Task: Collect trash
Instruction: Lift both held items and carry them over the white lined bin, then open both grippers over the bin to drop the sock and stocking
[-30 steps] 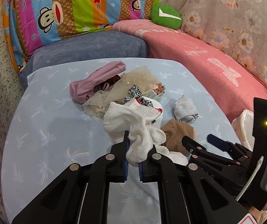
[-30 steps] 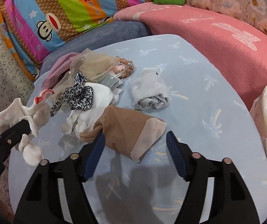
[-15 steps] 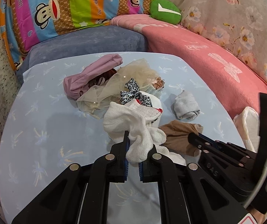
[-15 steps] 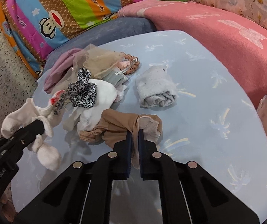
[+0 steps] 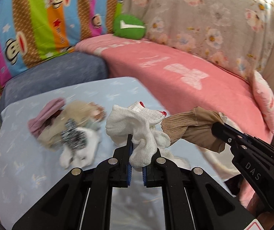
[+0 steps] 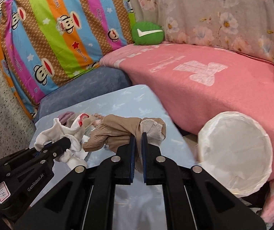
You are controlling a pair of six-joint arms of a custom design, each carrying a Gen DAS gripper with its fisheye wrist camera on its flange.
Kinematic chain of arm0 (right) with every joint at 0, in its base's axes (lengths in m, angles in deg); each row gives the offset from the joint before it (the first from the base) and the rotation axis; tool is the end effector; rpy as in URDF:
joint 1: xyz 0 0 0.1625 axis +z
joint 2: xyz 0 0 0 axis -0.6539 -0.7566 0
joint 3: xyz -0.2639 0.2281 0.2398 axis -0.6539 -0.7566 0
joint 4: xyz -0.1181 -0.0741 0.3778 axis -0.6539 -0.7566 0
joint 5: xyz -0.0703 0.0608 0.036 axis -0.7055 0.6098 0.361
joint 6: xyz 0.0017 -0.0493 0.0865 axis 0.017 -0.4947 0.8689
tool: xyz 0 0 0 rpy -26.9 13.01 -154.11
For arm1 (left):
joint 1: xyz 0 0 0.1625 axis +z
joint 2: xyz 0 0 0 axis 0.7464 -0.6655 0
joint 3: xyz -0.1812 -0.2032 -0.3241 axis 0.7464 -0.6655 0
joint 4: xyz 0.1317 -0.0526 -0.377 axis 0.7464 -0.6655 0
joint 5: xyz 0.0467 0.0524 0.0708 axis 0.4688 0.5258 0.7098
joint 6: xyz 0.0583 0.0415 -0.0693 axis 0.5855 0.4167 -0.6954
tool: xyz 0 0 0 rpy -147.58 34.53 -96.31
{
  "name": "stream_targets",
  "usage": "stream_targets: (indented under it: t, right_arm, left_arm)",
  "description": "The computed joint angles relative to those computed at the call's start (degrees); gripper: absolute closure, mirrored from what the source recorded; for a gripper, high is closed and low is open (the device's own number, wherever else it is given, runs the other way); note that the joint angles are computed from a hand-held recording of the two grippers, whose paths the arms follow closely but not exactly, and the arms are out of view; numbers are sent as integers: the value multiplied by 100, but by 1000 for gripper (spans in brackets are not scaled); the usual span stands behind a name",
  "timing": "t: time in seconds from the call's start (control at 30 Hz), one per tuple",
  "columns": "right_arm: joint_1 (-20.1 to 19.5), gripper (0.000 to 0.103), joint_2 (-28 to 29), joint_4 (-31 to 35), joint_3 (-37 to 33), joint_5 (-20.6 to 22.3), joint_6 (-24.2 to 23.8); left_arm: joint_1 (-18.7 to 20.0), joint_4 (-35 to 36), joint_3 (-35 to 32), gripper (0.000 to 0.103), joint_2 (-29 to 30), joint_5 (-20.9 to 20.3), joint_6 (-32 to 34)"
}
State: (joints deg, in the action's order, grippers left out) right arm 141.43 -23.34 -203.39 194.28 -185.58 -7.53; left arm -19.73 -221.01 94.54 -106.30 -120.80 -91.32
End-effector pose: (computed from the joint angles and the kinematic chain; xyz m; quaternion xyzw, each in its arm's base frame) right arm 0.1556 -0.3523 0.1689 0.1554 -0.8605 0.4122 0.2560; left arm -0.2260 -0.3616 0.0854 0.2165 0.8785 -0.3442 0.2510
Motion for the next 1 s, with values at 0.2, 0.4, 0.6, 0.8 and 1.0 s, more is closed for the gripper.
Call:
stream_targets:
  t: [0.2, 0.4, 0.6, 0.8, 1.0]
  right_arm:
    - [-451, 97, -682, -417, 262, -139, -205]
    - [-1111, 97, -1181, -605, 431, -105, -289]
    - [-1800, 97, -1549, -597, 580, 141, -291]
    - [-2179, 97, -1669, -485, 598, 312, -190]
    - [-2310, 94, -1681, -299, 531, 471, -205]
  left_arm:
    - [-152, -504, -799, 96, 852, -677, 750]
    - [-163, -592, -1708, 96, 1725, -1358, 1343]
    - [-50, -354, -2464, 95, 2384, -1952, 1695]
    - [108, -179, -2935, 93, 2777, -2298, 1832]
    - [155, -360, -3000, 33, 2877, -2124, 1844]
